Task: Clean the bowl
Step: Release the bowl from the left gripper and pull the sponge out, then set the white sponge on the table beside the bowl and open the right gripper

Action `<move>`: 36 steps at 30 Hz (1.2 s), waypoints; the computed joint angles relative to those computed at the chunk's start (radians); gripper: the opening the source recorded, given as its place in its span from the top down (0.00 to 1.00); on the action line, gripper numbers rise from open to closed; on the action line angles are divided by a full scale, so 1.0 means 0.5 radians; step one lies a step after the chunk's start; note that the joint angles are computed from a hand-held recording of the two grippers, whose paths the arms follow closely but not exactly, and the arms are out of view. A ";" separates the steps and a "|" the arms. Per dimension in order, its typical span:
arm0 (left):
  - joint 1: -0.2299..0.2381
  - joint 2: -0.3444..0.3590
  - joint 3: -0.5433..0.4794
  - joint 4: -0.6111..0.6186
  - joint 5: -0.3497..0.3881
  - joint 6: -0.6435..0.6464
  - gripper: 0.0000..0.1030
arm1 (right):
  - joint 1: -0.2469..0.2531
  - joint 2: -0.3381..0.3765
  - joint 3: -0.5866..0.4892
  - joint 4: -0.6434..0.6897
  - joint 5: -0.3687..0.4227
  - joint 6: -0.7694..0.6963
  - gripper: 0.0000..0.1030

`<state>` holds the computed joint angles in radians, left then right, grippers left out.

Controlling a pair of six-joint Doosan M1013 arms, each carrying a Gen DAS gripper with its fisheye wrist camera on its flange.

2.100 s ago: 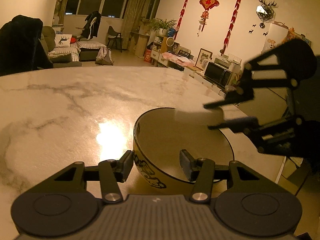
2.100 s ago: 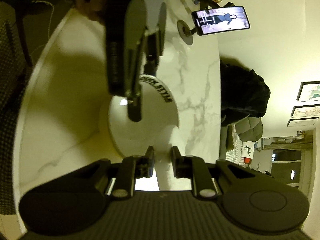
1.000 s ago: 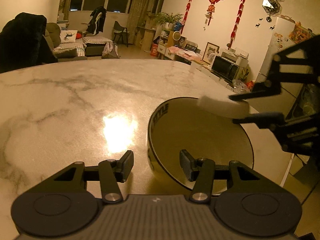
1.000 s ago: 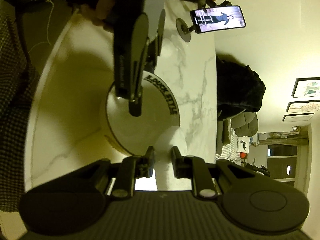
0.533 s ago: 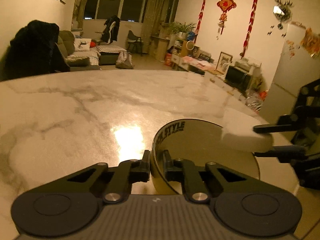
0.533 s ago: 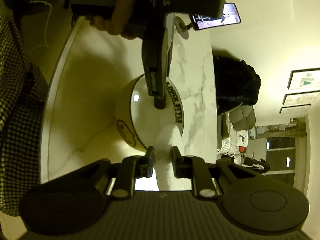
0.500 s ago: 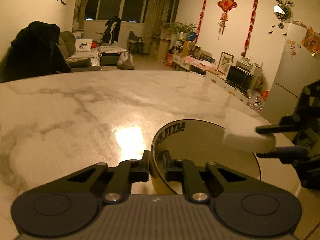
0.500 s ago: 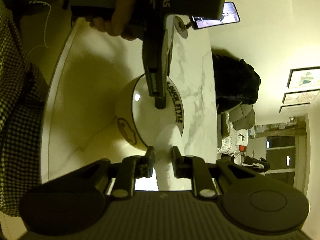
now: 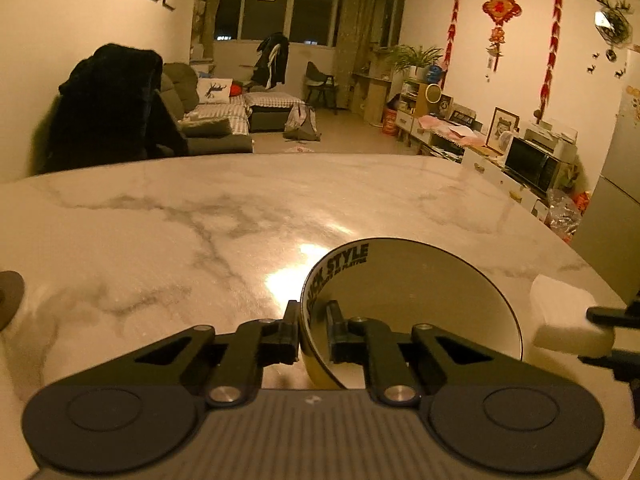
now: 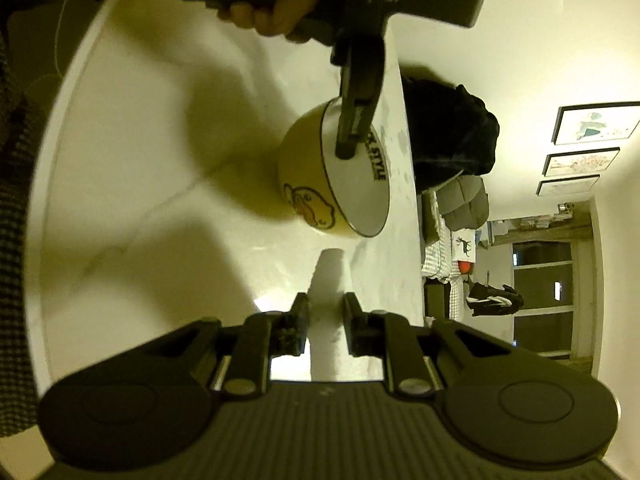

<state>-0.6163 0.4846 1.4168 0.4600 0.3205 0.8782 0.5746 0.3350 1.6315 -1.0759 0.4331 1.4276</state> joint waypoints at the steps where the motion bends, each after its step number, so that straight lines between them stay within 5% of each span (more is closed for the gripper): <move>1: 0.006 0.001 -0.007 -0.064 0.007 0.034 0.78 | -0.002 0.017 -0.014 -0.016 -0.002 0.015 0.82; 3: 0.005 -0.002 -0.010 -0.026 0.011 -0.033 0.62 | -0.011 0.057 -0.046 -0.024 -0.005 0.027 0.82; 6: 0.000 -0.025 0.016 0.085 -0.006 -0.144 0.58 | -0.023 0.105 -0.097 0.065 -0.007 0.003 0.82; 8: 0.000 -0.038 0.024 0.067 -0.005 -0.128 0.45 | -0.041 0.113 -0.123 0.272 -0.030 -0.078 0.80; 10: -0.003 -0.051 0.034 0.105 -0.003 -0.169 0.33 | -0.063 0.118 -0.160 0.556 -0.037 -0.174 0.63; 13: -0.011 -0.072 0.050 0.190 -0.006 -0.286 0.13 | -0.106 0.117 -0.190 0.879 -0.074 -0.177 0.51; 16: -0.026 -0.090 0.050 0.239 0.038 -0.358 0.04 | -0.133 0.116 -0.203 0.980 -0.094 -0.005 0.46; 23: -0.076 -0.141 0.074 0.522 0.124 -0.667 0.01 | -0.214 0.073 -0.209 1.452 -0.134 0.230 0.36; 28: -0.108 -0.169 0.052 0.358 0.265 -0.580 0.01 | -0.246 0.070 -0.261 1.892 0.029 0.212 0.32; 36: -0.197 -0.142 -0.077 0.272 0.731 -0.541 0.01 | -0.180 0.010 -0.213 1.398 0.178 1.319 0.29</move>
